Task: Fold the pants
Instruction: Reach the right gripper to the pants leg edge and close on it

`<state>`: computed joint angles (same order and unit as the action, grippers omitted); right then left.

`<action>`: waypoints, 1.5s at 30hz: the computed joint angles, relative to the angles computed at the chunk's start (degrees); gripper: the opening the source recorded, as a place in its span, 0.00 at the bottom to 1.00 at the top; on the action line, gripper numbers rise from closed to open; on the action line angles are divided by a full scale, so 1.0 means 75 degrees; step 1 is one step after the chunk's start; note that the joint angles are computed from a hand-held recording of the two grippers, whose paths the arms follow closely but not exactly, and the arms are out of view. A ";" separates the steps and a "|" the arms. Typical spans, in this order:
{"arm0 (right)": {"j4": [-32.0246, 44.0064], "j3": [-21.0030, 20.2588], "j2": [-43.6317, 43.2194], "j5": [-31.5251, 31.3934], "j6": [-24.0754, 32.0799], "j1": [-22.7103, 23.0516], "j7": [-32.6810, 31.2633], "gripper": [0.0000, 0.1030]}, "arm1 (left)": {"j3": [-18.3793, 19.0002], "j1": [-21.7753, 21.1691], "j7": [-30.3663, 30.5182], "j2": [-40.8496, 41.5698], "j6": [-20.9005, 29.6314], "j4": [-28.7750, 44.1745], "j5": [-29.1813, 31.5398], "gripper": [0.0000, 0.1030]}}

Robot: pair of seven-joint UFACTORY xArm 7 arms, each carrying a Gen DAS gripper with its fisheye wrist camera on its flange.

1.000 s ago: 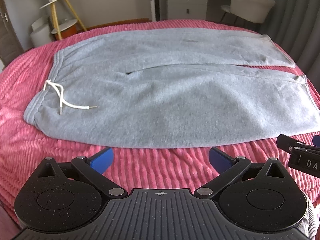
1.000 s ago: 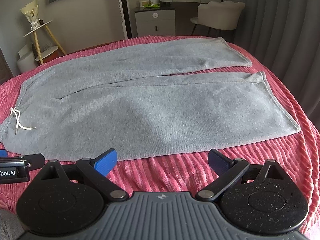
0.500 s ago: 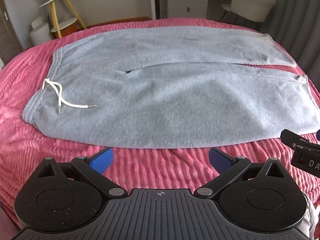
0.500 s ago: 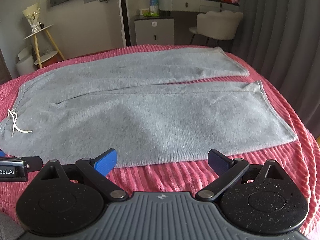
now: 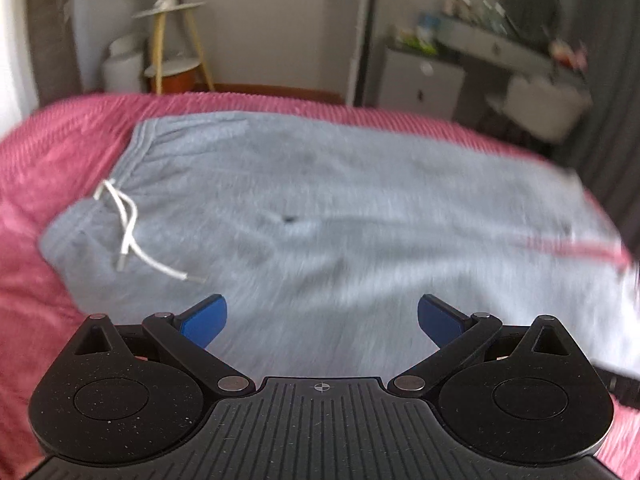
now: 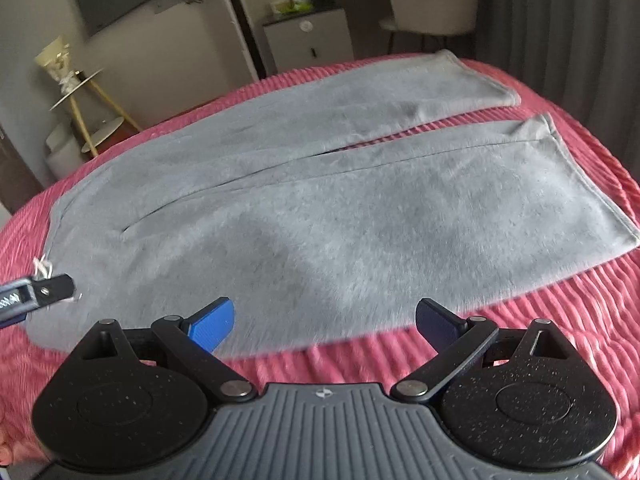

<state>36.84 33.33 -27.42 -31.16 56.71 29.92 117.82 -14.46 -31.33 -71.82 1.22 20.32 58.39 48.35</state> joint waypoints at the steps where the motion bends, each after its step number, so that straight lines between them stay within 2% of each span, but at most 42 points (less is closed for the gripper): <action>1: -0.0139 -0.0207 -0.0123 -0.0005 -0.0108 -0.0039 -0.0136 0.95 | 0.0062 0.0036 -0.0477 0.0256 -0.0111 0.0238 0.0201 1.00; 4: -0.0532 -0.0736 -0.0536 -0.0077 -0.0464 -0.0401 -0.0479 0.95 | 0.0536 -0.0244 -0.2031 0.1166 -0.0117 0.1133 0.1291 1.00; 7: -0.0960 -0.1391 -0.0903 -0.0227 -0.1300 -0.1006 -0.1067 0.95 | 0.1141 -0.0691 -0.3153 0.2088 0.0089 0.1924 0.2286 1.00; 9: -0.1032 -0.1853 -0.0793 -0.0336 -0.1886 -0.1532 -0.1622 0.95 | 0.1507 -0.0857 -0.3858 0.2570 0.0048 0.2179 0.2664 1.00; 10: -0.0977 -0.2100 -0.0589 -0.0414 -0.2192 -0.1844 -0.1943 0.94 | 0.1593 -0.0851 -0.3885 0.2831 0.0121 0.2331 0.2552 1.00; 12: -0.0694 -0.2537 0.0035 -0.0513 -0.2742 -0.2482 -0.2518 0.93 | 0.1835 -0.0899 -0.4112 0.3110 0.0256 0.2492 0.2387 1.00; 13: -0.0463 -0.2689 0.0456 -0.0633 -0.3072 -0.2835 -0.2722 0.93 | 0.2073 -0.1008 -0.4592 0.3152 0.0237 0.2506 0.2633 1.00; 14: -0.0162 -0.2767 0.0929 -0.0812 -0.3354 -0.3221 -0.2810 0.93 | 0.2341 -0.1156 -0.5346 0.3202 0.0254 0.2532 0.3082 1.00; 16: 0.0640 -0.3048 0.1982 -0.0882 -0.3780 -0.3766 -0.3058 0.89 | 0.2578 -0.1298 -0.6582 0.3246 0.0425 0.2578 0.3989 1.00; 17: 0.1130 -0.3206 0.2537 -0.0874 -0.3879 -0.3943 -0.3063 0.89 | 0.2723 -0.1447 -0.6987 0.3307 0.0605 0.2640 0.4308 1.00; 19: 0.2135 -0.3647 0.3610 -0.0570 -0.4056 -0.4058 -0.3220 0.89 | 0.2443 -0.1302 -0.6944 0.3504 0.1048 0.2858 0.4377 1.00; 21: 0.3283 -0.4001 0.4647 -0.0259 -0.3872 -0.4062 -0.3349 0.89 | 0.2231 -0.1181 -0.6625 0.3797 0.1257 0.3149 0.4235 1.00; 23: 0.4324 -0.4252 0.5503 0.0027 -0.3473 -0.4003 -0.3596 0.89 | 0.2212 -0.1297 -0.6426 0.4045 0.1671 0.3399 0.4330 1.00; 26: 0.5819 -0.4524 0.6669 0.0600 -0.2447 -0.3872 -0.4040 0.88 | 0.2215 -0.1492 -0.6324 0.4344 0.2190 0.3740 0.4384 1.00; 28: 0.6856 -0.4700 0.7373 0.0893 -0.1370 -0.3685 -0.4322 0.86 | 0.2255 -0.1574 -0.6345 0.4467 0.2341 0.3856 0.4479 1.00; 29: 0.7199 -0.4780 0.7608 0.1024 -0.1024 -0.3623 -0.4474 0.82 | 0.2267 -0.1598 -0.6332 0.4538 0.2408 0.3918 0.4501 1.00; 30: 0.7472 -0.4856 0.7810 0.1150 -0.0722 -0.3549 -0.4583 0.74 | 0.2257 -0.1600 -0.6251 0.4603 0.2456 0.3984 0.4452 1.00; 31: 0.7648 -0.4941 0.7942 0.1232 -0.0497 -0.3468 -0.4685 0.60 | 0.2255 -0.1611 -0.6167 0.4661 0.2511 0.4056 0.4388 1.00; 32: 0.7752 -0.5054 0.8021 0.1232 -0.0312 -0.3357 -0.4764 0.54 | 0.2275 -0.1632 -0.6126 0.4707 0.2552 0.4104 0.4364 1.00; 33: 0.7664 -0.5164 0.7987 0.1189 -0.0353 -0.3263 -0.4789 0.44 | 0.2288 -0.1662 -0.6083 0.4728 0.2595 0.4131 0.4333 1.00; 34: 0.7392 -0.5252 0.7843 0.1134 -0.0597 -0.3220 -0.4782 0.29 | 0.2308 -0.1689 -0.6074 0.4743 0.2614 0.4145 0.4326 1.00; 35: 0.7081 -0.5333 0.7652 0.1057 -0.0798 -0.3174 -0.4751 0.23 | 0.2329 -0.1710 -0.6097 0.4776 0.2617 0.4172 0.4337 1.00; 36: 0.6778 -0.5381 0.7461 0.0973 -0.1019 -0.3155 -0.4773 0.09 | 0.2341 -0.1725 -0.6100 0.4771 0.2614 0.4169 0.4334 1.00; 37: 0.6345 -0.5448 0.7192 0.0817 -0.1487 -0.3166 -0.4749 0.05 | 0.2355 -0.1732 -0.6128 0.4743 0.2590 0.4134 0.4351 1.00; 39: 0.5172 -0.5617 0.6450 0.0465 -0.2773 -0.3189 -0.4301 0.05 | 0.2382 -0.1697 -0.6280 0.4661 0.2437 0.4017 0.4468 1.00; 41: 0.3963 -0.5840 0.5608 -0.0241 -0.3875 -0.3071 -0.3471 0.04 | 0.2362 -0.1636 -0.6360 0.4545 0.2300 0.3872 0.4549 1.00; 42: 0.3368 -0.5967 0.5152 -0.0904 -0.4353 -0.2976 -0.2872 0.04 | 0.2344 -0.1599 -0.6385 0.4485 0.2232 0.3805 0.4591 1.00; 44: 0.2190 -0.5963 0.4039 -0.2370 -0.4836 -0.2896 -0.1674 0.04 | 0.2302 -0.1510 -0.6439 0.4351 0.2100 0.3662 0.4659 1.00; 45: 0.1611 -0.5596 0.3418 -0.3169 -0.4909 -0.3166 -0.1114 0.04 | 0.2266 -0.1472 -0.6448 0.4269 0.2090 0.3585 0.4641 1.00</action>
<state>48.92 -8.64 -1.79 -54.93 19.90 6.17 109.46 2.53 -42.37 -120.18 33.25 36.00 85.28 83.16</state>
